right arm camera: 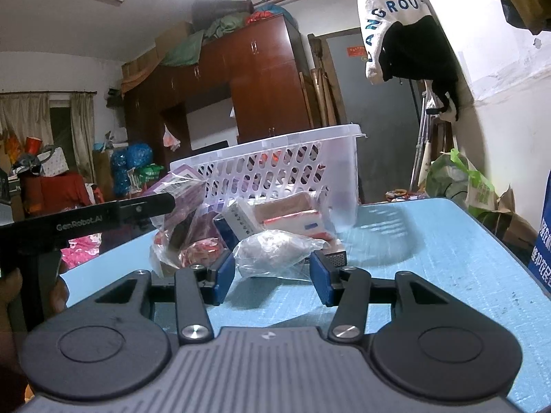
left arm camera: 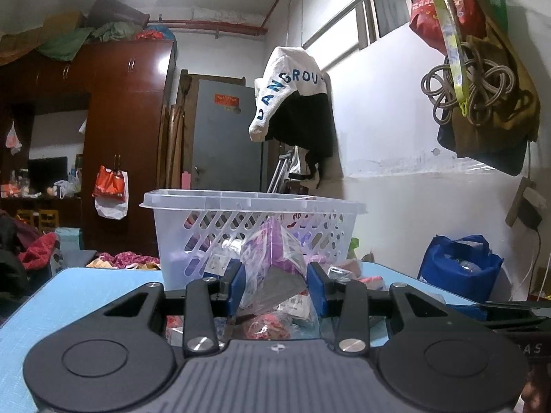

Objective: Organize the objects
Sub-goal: 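Drop both bags into the white basket and open both tools, then grasp the white medicine box with the right tool while the left tool grasps a grey box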

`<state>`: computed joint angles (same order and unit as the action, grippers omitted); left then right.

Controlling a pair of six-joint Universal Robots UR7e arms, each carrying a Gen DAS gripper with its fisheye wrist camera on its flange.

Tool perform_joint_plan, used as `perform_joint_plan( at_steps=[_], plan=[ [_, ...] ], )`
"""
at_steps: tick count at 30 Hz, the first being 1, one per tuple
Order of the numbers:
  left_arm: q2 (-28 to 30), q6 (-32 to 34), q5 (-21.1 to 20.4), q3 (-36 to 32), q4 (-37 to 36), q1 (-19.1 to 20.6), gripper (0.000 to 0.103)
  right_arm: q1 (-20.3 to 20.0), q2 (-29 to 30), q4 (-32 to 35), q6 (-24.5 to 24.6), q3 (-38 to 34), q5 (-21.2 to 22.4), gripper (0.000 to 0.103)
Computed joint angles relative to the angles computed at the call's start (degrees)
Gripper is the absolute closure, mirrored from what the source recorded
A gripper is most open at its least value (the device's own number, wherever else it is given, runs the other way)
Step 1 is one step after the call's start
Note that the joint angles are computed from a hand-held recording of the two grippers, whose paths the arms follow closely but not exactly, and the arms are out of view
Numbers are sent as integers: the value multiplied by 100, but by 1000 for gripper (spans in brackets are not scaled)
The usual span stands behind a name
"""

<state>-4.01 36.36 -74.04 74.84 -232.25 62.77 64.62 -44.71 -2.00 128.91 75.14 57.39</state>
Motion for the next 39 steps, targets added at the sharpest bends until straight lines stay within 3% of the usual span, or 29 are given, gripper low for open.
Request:
perform_joint_plan(
  at_steps=[5,10,12,15,20,21,22,23,24,26,27,28,29,31,34,36,39],
  plan=[
    [-6,75,76,48,-174,-25,60,-9,-32,70,-43,-34,-51,51],
    [-511,-4,-277,435,-196,-59,60,174,-108,305,-246,-286,-195,51],
    [-726,31,-224,351,12,-135,60,359,-90,445,-262,-557,-142,51],
    [-859,130,-43,-161,674,-240,60,691,98,820,-266,-1253,-95,51],
    [-569,1,518,-1596,2284,-342,59,1258,1000,1811,-475,-3226,615,51],
    [-418,19,588,-1910,2505,-328,55,1308,1250,2057,-470,-3701,690,49],
    [-220,197,690,-2261,2638,-320,35,1346,1438,2206,-561,-4030,793,43],
    [-29,380,894,-2568,2713,-329,24,1384,1598,2313,-666,-4291,988,33],
    [169,579,1125,-2837,2668,-339,19,1401,1660,2259,-655,-4354,1127,28],
    [180,787,1205,-2663,2384,-318,19,1340,1541,2114,-735,-4040,1128,14],
    [38,694,1081,-2288,2135,-293,19,1266,1378,1941,-744,-3681,1017,11],
    [-136,542,967,-1841,1855,-273,19,1192,1188,1761,-720,-3298,899,2],
    [-309,387,849,-1379,1604,-246,18,1109,1003,1603,-675,-2913,801,0],
    [-600,102,685,-550,1258,-182,10,919,782,1655,-734,-2405,573,0],
    [-745,-255,860,160,1054,-77,10,685,582,1599,-1053,-1768,427,0],
    [-708,-530,1090,331,1005,-16,10,630,631,1746,-1256,-1659,562,0],
    [-656,-669,1230,377,1100,49,11,698,763,1908,-1178,-1724,952,5]
  ],
)
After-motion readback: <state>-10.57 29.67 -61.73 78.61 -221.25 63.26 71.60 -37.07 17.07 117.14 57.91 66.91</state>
